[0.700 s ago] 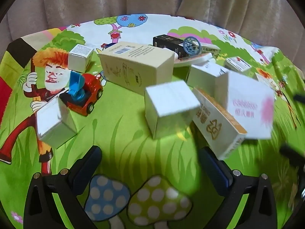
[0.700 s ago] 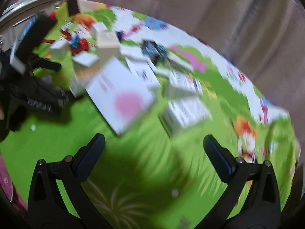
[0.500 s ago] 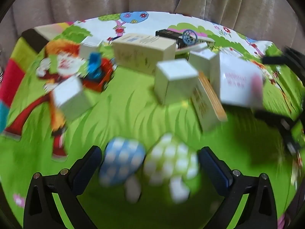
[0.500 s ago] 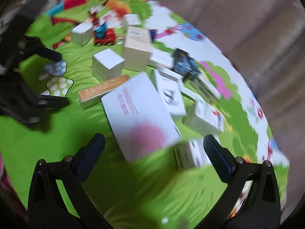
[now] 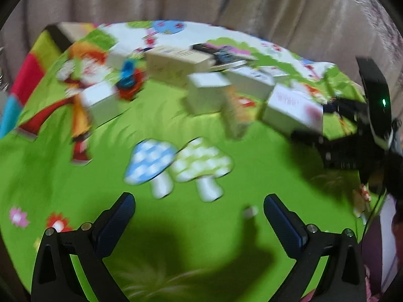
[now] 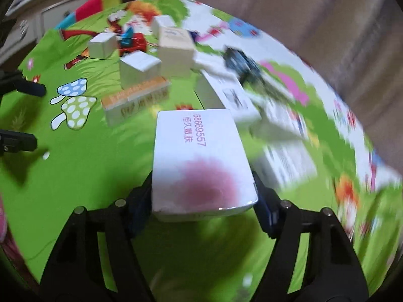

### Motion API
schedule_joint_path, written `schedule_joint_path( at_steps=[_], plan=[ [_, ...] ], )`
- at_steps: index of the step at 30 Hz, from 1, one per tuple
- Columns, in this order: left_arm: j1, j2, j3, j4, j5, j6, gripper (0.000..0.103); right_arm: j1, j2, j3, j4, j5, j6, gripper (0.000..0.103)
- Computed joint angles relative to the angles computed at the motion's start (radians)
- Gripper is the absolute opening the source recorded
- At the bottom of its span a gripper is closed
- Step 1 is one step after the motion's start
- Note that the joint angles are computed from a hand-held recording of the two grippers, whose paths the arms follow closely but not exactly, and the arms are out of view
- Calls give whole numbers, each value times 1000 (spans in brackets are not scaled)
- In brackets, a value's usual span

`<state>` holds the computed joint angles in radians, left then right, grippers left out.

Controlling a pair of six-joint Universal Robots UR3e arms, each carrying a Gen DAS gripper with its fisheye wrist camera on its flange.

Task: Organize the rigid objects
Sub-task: 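Grasp the white box with pink print with the right gripper while the left grasps a slim tan box, then carry both held boxes over to the white storage box on the floor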

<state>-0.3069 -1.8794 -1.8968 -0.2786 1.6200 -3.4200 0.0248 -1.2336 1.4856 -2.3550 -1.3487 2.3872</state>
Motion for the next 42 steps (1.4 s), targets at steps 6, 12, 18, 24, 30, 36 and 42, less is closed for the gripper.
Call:
schedule_joint_path(
  at_steps=[6,12,18,24,30,36,42],
  plan=[
    [-47,-282,453,-219,-23,60,96,-176,-152,44,309,127,117,73],
    [-62,-484,773,-336,45,63,88,-208,-213,134,282,121,93,73],
    [-62,-529,845,-345,93,68,46,-221,-181,157,201,148,145,79],
    [-35,-359,541,-191,60,-5,16,-206,-139,126,173,158,215,87],
    [-10,-175,173,43,43,-48,16,-160,-152,200,58,89,188,93],
    [3,-163,122,103,56,-72,16,-173,-222,308,-46,73,251,72],
    [-38,-198,159,102,144,-44,16,-132,-261,377,-138,6,279,72]
  ],
)
